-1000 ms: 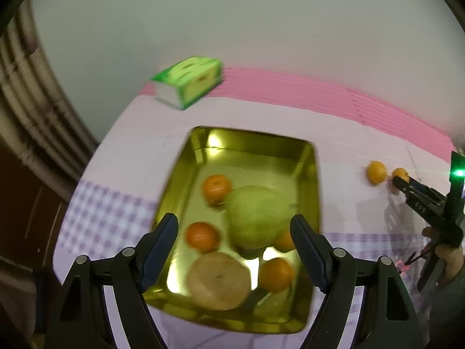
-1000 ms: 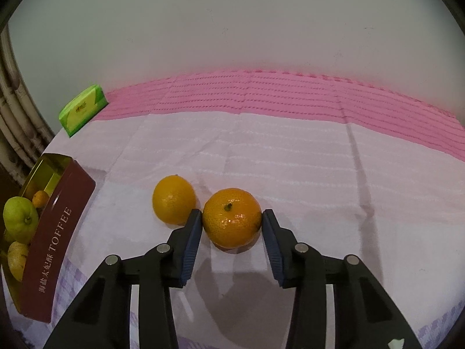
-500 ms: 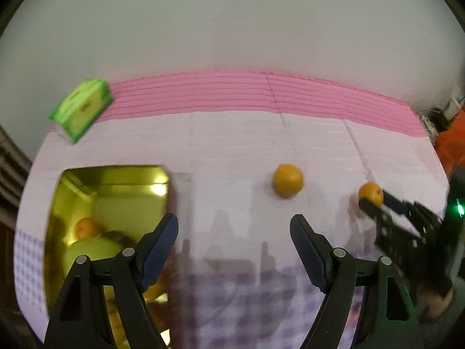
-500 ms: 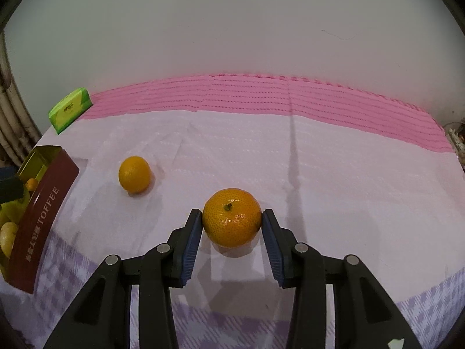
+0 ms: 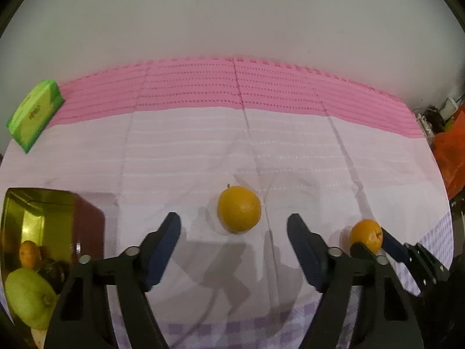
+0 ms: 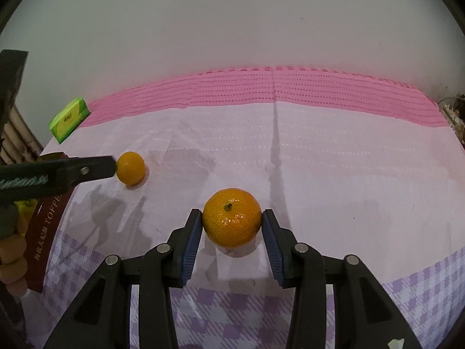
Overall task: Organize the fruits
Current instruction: 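Grasp the last tangerine with the left gripper while the right gripper holds its tangerine, then carry the tangerine into the tray and open the left gripper while the right gripper holds its tangerine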
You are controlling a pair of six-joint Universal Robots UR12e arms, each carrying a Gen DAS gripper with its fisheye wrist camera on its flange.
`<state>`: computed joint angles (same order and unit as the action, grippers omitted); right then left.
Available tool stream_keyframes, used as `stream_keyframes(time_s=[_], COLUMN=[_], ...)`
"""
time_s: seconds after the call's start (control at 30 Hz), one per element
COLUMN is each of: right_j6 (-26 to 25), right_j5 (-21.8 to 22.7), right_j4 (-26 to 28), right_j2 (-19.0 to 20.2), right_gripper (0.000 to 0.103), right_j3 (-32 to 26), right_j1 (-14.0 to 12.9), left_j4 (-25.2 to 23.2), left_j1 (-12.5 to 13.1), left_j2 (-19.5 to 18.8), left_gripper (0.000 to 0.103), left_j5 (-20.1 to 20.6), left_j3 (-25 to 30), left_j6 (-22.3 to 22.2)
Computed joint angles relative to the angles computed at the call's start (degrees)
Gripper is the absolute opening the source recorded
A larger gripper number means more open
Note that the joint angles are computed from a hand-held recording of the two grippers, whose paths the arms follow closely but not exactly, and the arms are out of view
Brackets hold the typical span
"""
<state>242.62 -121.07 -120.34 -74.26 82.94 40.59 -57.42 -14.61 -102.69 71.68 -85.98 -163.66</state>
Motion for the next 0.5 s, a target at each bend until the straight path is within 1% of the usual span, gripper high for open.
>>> stream_keyframes(time_s=[0.03,0.1,0.17,0.33,0.4,0.5], right_j6=[0.01,0.19,0.42,0.27,0.33,0.31], right_j5=[0.13,0.50,0.58,0.77,0.86,0.92], right_j4=[-0.09,-0.47,-0.52,-1.04,-1.07,-1.09], right_j2=[-0.01,-0.08,-0.22,-0.20,-0.24,-0.30], right_gripper=[0.040,0.040,0.040,0.040,0.040,0.040], right_j3=[0.07,0.29,0.50,0.56,0.64,0.79], right_j1=[0.00,-0.01,0.00,-0.04,-0.05,-0.07], left_j4=[-0.62,-2.34,-3.39,-2.05,-2.29,-2.73], left_j1=[-0.16,-0.50,-0.56,-0.92,-1.02,-0.80], left_j2=[-0.33,-1.02,-1.49,-1.61,-1.71,-1.72], left_gripper=[0.067,0.058,0.056,0.051,0.039,0.038], left_j5=[0.31,0.54,0.08,0.65,0.58,0.47], left_j3=[0.34,1.14,1.54,1.30,1.38,1.64], left_j6=[-0.19,-0.82,-1.40,-0.59,0.01,0.18])
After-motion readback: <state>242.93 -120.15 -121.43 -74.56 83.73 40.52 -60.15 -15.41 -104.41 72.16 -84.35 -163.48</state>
